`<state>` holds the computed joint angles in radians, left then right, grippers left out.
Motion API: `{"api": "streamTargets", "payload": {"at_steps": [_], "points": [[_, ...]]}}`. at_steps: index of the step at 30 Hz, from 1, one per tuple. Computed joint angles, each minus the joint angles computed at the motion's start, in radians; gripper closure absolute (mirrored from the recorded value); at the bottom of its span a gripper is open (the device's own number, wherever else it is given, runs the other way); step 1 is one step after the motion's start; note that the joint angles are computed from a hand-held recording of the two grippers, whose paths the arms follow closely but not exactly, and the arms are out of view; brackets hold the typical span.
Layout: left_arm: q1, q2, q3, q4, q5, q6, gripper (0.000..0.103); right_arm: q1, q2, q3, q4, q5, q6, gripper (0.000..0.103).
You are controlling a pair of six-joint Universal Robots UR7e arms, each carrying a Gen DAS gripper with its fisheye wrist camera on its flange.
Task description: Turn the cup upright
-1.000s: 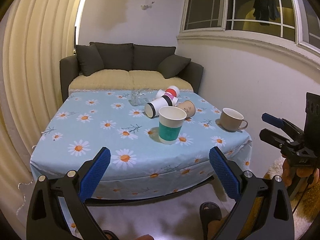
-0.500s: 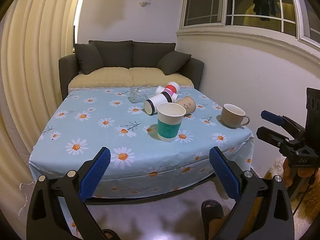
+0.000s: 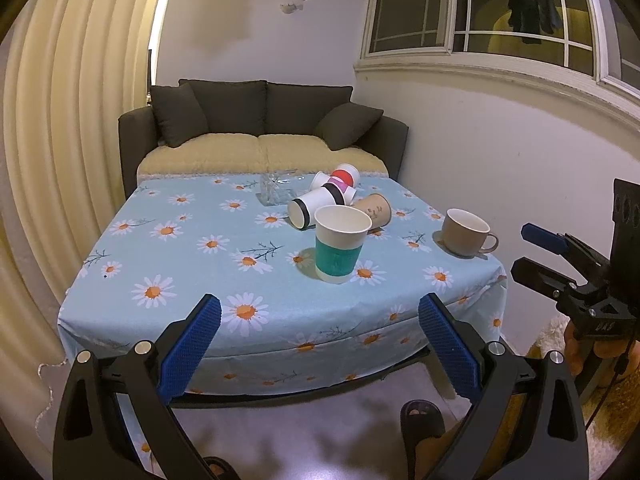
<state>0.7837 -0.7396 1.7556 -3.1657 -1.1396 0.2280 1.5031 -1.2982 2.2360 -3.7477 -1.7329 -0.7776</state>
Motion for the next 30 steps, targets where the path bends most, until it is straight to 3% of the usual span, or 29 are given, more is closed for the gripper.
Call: {"api": "streamTargets", "payload": {"at_steps": [30], "points": [[-0.008,0.006,-0.001,0.013,-0.006,0.005,0.007,0.012,-0.001,0.002,0.008,-0.023,0.016,0.005]]}}
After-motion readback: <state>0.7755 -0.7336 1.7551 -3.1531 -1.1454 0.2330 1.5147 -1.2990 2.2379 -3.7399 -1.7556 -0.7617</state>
